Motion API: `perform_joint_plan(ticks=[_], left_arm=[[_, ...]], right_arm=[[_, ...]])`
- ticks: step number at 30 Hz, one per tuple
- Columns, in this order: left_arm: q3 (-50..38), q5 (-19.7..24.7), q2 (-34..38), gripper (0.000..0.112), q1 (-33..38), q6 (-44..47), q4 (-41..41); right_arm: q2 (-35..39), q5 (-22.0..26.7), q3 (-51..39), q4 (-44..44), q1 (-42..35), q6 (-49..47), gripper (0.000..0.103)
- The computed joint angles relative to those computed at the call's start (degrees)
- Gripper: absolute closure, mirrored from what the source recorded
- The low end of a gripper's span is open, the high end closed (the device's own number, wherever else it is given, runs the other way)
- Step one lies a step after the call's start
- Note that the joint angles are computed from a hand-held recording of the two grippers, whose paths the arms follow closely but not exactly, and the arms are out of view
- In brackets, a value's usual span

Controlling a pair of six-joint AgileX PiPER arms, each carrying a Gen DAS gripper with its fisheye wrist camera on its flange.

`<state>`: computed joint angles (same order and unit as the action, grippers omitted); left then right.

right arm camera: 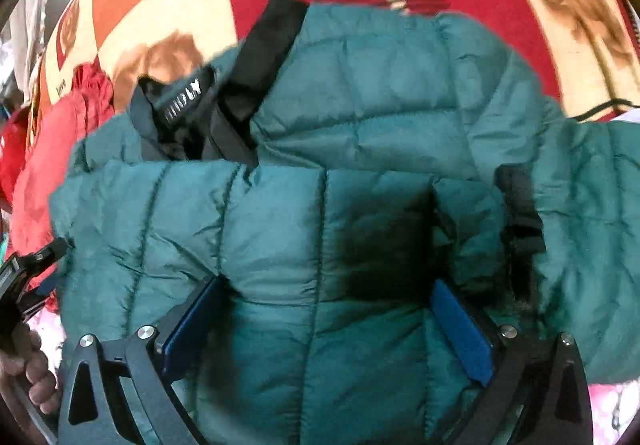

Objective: Fold large clothes
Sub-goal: 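Lay the sleeve flat on the jacket body and open the left gripper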

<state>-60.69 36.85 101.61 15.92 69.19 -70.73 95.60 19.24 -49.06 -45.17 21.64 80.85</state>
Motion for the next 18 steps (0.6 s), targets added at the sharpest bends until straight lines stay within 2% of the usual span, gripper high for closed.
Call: perform_joint_plan(ticks=[2,4,6,8,10,11,13,14,16,18], left_arm=[[4.23,0.53,-5.40,0.029,0.61,7.92,-5.61],[6.43,2.11,-7.75,0.029,-0.28,11.30,-6.03],[5.46,2.05,-6.21,0.029,-3.30,7.54,0.42],[3.91,-2.74,-2.34,0.029,-7.29,-0.66,10.65],[2.67,-5.95,0.18,0.028,-10.00,-7.12,17.06],[2.36,-6.25,0.71,0.027,-10.42,-7.42,17.66],[2.20,-6.41,0.77,0.023,-10.81,-7.54,18.45],[2.53,-7.10,0.75,0.022,-11.22,-6.91,18.31],[2.69,-8.47,0.53,0.022,-12.25,-7.89,18.76],[2.61,-9.05,-0.82,0.022,-13.24,-10.23,19.70]], right_arm=[[-3.55,5.39,-0.25,-5.12,3.14,6.58,0.001],[-5.51,11.32,-2.34,-5.59,7.62,6.73,0.001],[-4.25,11.97,-4.70,-0.42,9.66,0.23,0.001],[-1.01,12.11,-7.04,3.99,11.43,-5.19,0.001],[5.12,16.11,-10.86,8.13,11.98,-10.54,0.000],[7.17,15.64,-11.65,11.56,10.77,-13.82,0.000],[6.84,9.75,-8.74,12.82,8.47,-13.49,0.000],[6.62,8.69,-8.43,13.59,7.78,-13.96,0.000],[6.82,9.95,-9.65,14.67,7.88,-15.61,0.000],[5.07,11.19,-9.33,11.60,9.11,-12.53,0.000]])
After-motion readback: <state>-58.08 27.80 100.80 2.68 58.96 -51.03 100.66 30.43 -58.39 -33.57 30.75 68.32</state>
